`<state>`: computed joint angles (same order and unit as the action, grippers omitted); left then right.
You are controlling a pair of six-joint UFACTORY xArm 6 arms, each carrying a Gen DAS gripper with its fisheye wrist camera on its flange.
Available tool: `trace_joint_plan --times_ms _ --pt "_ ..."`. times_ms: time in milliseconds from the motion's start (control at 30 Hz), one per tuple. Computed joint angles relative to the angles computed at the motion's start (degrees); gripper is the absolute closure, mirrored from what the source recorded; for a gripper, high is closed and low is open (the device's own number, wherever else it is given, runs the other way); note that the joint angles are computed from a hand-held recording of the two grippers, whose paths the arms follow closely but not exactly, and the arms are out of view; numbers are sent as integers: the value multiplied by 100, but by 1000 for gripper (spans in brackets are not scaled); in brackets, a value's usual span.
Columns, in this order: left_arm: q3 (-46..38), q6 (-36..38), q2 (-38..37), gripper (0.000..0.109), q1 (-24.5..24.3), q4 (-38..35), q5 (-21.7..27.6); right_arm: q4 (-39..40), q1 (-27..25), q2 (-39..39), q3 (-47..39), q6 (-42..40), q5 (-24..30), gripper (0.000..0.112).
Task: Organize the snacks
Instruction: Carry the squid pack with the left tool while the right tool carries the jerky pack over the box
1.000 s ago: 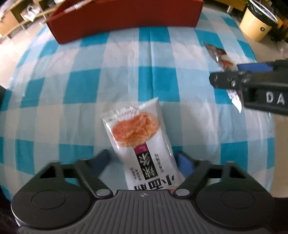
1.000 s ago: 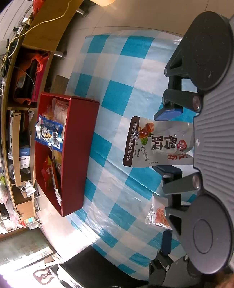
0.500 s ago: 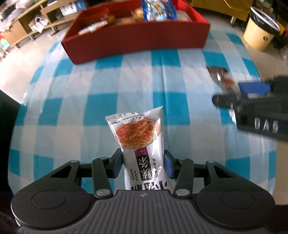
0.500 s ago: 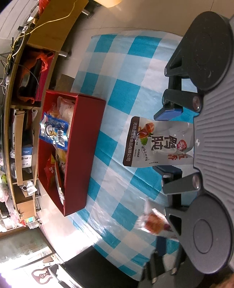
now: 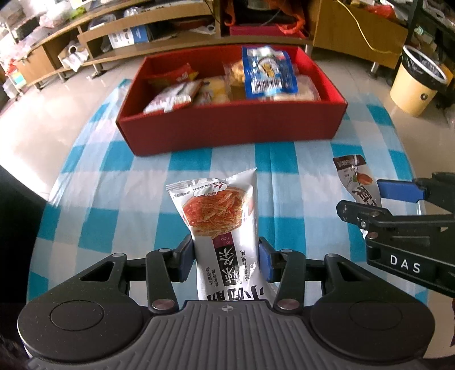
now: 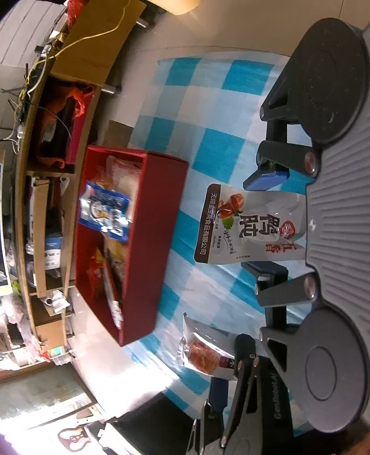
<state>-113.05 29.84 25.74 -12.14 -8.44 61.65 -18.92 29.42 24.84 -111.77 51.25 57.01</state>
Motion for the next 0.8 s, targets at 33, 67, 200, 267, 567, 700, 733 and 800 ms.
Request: trace_joint_plan --times_ms 33,67,200,267,567,700,733,800 --pt "-123 -31 70 55 -8 -4 14 -14 -14 11 -27 12 -11 64" --pt "-215 -48 128 55 -10 -11 21 -26 -31 21 -58 25 -31 64" --pt "-685 -138 409 55 -20 -27 133 -73 -88 139 -264 39 -19 64" --pt "-952 -182 568 55 -26 -46 224 -85 -113 221 -400 7 10 64" --pt "-1737 -284 1040 55 -59 -61 414 -31 -229 530 -881 -94 40 64" --pt "-2035 -315 1212 54 -60 -72 526 -17 -251 607 -993 -100 54 64" --pt "-2093 -323 1245 54 -65 -72 543 -19 -254 627 -1026 -104 61 64" --pt "-2225 -333 1318 54 -69 -77 581 -15 -260 652 -1072 -118 54 64"
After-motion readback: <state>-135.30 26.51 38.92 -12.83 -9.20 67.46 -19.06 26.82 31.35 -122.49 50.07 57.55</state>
